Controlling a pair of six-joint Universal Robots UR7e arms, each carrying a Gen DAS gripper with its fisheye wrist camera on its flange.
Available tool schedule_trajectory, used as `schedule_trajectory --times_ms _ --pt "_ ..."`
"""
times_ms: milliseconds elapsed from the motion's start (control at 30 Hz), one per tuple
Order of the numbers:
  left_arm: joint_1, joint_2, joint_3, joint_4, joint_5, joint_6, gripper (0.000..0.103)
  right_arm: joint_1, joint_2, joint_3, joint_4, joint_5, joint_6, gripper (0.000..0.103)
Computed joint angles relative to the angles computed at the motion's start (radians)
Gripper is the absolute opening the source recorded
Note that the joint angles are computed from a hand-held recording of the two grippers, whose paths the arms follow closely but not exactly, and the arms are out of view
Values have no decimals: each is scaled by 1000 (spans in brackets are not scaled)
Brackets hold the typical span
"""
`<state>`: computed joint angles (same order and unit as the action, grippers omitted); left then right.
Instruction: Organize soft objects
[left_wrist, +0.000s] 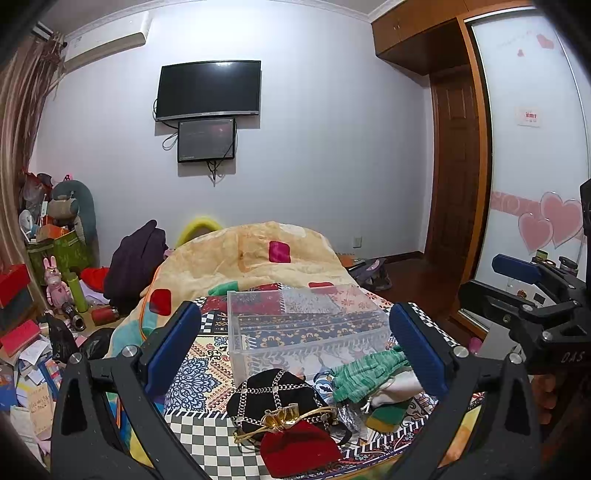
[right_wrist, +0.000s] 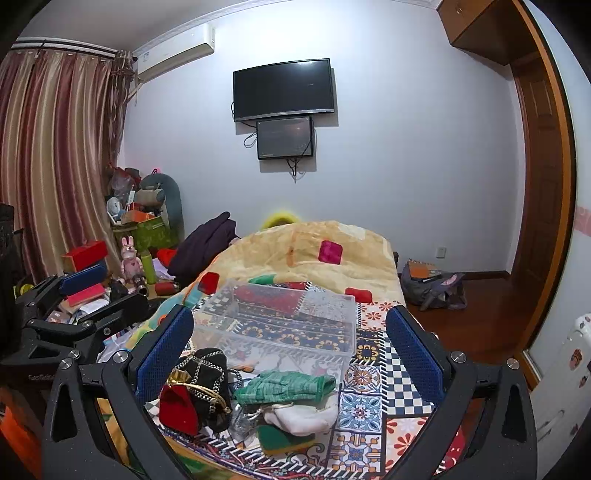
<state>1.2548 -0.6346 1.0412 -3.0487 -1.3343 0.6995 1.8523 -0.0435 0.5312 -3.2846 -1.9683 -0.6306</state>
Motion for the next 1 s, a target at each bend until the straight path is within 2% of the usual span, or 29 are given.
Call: schedule_trajectory --times_ms 1000 --pt "-1 -11 13 -9 -10 -2 103 -1 -6 18 -16 18 12 103"
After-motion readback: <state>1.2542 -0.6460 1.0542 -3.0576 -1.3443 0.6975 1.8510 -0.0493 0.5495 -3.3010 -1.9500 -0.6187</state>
